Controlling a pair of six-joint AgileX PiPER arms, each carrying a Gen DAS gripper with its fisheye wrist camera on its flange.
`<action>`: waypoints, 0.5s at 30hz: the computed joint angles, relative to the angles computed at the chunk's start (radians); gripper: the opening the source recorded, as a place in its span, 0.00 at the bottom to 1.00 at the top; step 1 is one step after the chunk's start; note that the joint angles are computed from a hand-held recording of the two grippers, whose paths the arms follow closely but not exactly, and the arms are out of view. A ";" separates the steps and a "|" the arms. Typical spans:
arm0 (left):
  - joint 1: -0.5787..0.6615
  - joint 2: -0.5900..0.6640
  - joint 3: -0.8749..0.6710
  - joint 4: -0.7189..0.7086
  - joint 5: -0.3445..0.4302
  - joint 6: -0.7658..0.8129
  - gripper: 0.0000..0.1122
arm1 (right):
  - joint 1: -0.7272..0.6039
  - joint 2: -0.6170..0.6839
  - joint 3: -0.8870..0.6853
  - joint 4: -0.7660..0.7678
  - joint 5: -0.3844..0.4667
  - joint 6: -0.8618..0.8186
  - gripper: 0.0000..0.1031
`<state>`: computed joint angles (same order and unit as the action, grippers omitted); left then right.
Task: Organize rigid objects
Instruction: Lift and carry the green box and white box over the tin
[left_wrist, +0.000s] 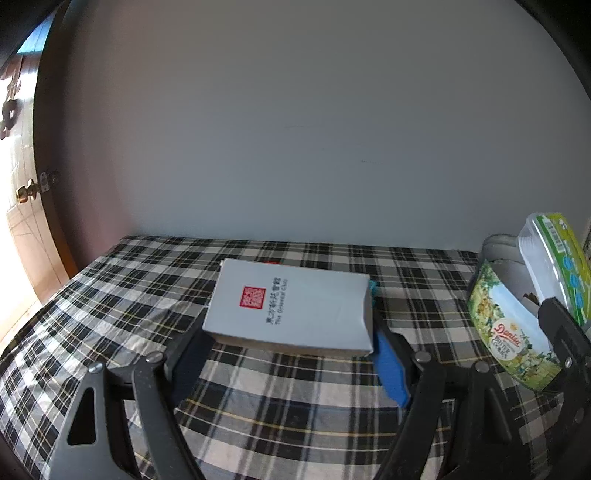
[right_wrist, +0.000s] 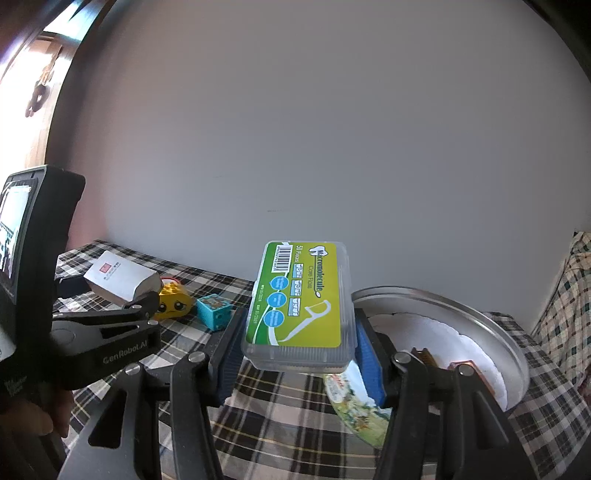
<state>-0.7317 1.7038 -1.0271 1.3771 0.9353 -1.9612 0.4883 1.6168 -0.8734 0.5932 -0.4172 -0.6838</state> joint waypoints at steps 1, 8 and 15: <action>-0.003 0.004 -0.007 0.000 0.000 0.001 0.71 | -0.007 -0.004 0.004 -0.007 -0.001 0.004 0.55; -0.035 0.046 -0.070 -0.005 0.013 0.014 0.71 | -0.057 -0.046 0.041 -0.067 0.005 0.053 0.55; -0.069 0.091 -0.146 -0.014 0.023 0.040 0.71 | -0.106 -0.049 0.052 -0.139 0.000 0.122 0.55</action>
<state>-0.8010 1.7949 -1.1728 1.3630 0.9582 -1.9209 0.3826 1.5678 -0.8212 0.4543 -0.4175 -0.5614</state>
